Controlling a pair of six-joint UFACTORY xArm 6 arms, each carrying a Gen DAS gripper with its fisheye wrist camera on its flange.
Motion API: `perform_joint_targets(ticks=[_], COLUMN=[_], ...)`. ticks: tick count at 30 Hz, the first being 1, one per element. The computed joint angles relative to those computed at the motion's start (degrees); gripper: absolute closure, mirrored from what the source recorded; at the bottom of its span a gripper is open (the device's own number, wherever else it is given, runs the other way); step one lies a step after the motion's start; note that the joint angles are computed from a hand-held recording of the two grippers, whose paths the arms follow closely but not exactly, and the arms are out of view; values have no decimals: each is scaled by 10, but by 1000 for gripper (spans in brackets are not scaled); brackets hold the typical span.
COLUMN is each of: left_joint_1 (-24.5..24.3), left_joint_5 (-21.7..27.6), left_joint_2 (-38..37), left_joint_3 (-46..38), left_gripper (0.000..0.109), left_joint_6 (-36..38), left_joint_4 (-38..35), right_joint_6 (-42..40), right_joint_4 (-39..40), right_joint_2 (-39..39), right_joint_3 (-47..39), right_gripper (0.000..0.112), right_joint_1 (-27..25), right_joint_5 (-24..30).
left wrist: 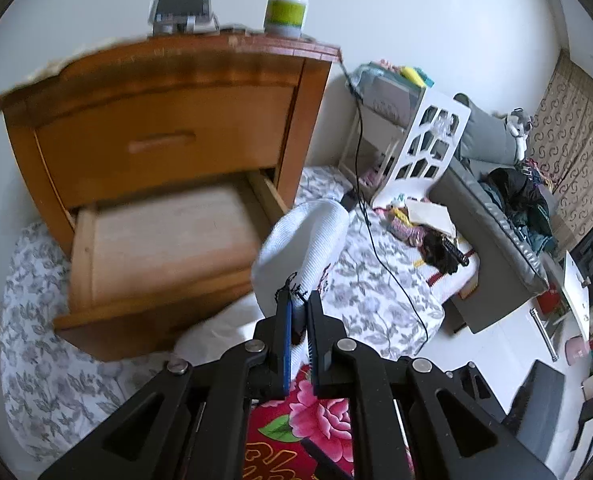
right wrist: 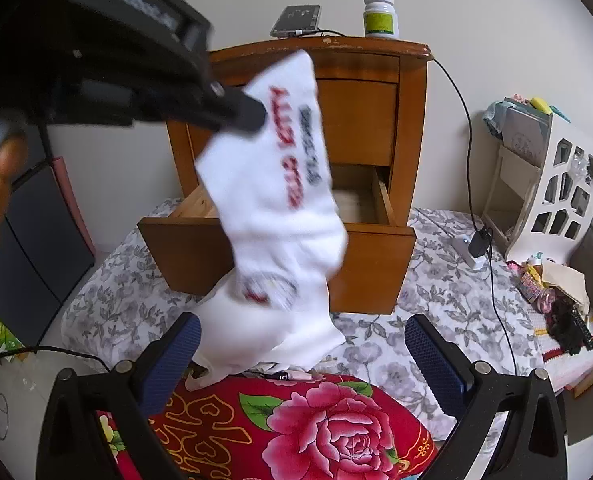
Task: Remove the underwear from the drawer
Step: 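Lower the Hello Kitty cloth onto the white shirt on the bed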
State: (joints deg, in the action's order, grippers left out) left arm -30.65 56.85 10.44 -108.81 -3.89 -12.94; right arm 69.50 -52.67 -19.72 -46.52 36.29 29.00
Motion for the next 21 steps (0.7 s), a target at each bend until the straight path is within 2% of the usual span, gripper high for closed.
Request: perform_joint_targets(ticks=[8,15,21], left_joint_1=[19,47,57], left_joint_5=[-15,-60,-105], left_joint_2=[2,-35,-59], left_joint_3=[63,174,246], left_gripper=[102,102,102], left_joint_6=[-29,-34,-53], left_joint_4=[-15,-63,-50], right_joint_6=[-13,-28,-40], right_joint_4=[15,31,39], right_joint_2=[6,20,29], right_joint_3=[4,1,-4], right_gripper=[9,9,9], right_joint_1=[-8,-11,-8], right_joint_5=[-8,-13,-9])
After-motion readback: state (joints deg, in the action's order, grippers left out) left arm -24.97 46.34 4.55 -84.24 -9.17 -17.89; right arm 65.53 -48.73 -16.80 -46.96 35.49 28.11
